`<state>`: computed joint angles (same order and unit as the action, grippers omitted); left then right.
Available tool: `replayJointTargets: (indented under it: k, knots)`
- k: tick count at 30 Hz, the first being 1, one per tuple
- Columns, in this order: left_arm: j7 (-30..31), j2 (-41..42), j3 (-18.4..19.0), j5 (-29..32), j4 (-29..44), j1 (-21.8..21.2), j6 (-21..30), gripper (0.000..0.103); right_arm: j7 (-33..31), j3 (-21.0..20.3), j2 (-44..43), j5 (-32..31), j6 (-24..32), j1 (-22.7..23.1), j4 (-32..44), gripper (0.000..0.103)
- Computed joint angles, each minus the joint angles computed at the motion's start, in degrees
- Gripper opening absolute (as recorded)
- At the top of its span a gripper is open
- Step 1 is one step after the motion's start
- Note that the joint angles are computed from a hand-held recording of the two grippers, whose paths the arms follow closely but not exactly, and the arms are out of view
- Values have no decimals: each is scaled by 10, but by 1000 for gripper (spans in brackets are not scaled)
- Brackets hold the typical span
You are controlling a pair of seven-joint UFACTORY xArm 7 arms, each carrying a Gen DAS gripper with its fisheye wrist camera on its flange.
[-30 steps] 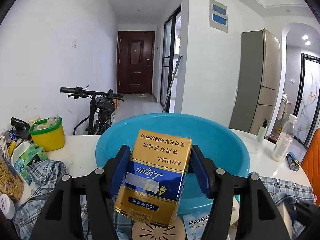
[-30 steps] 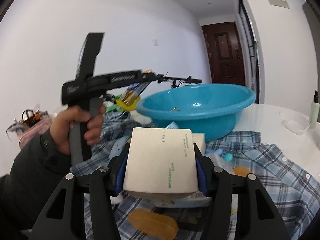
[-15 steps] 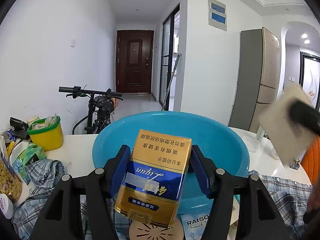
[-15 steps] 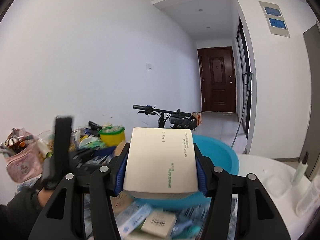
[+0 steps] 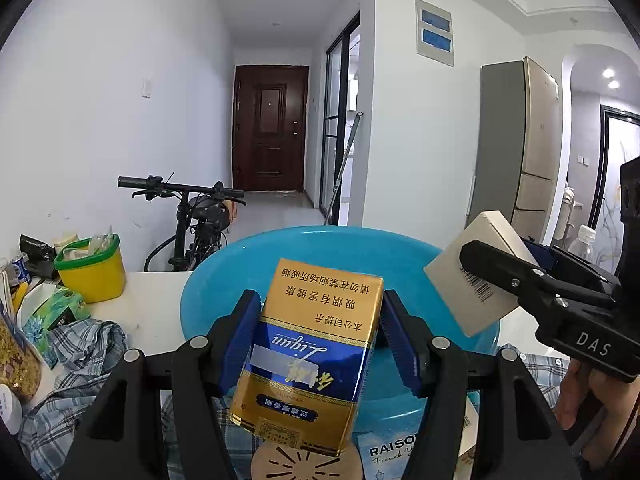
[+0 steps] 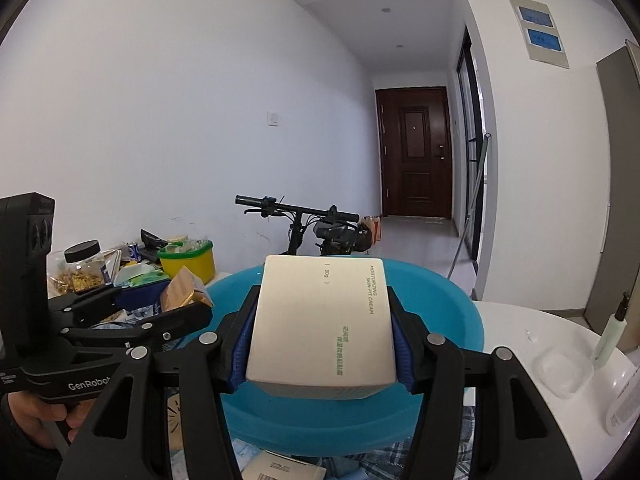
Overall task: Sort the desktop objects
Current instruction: 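Carry the beige box over the basin and release it with the right gripper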
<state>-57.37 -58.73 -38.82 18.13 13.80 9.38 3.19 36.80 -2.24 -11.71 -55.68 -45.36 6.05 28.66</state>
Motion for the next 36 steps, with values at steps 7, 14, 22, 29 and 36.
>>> replayJointTargets:
  k: [7,14,22,29,36]
  knots:
    - [-3,2,0,-1,-2,2,-5,64,3,-1,-3,-8,6,-4,1,55]
    - [1,-8,5,0,-7,-3,-4,64,11,0,2,-21,14,-2,9,55]
    - [1,0,6,-1,2,-8,15,64,16,1,7,-29,22,-3,13,55]
    - [-2,-6,10,2,0,-10,11,64,2,1,6,-22,15,1,10,55]
    - [-4,-6,15,-1,-3,-13,14,64,-24,7,-3,13,22,5,-3,102]
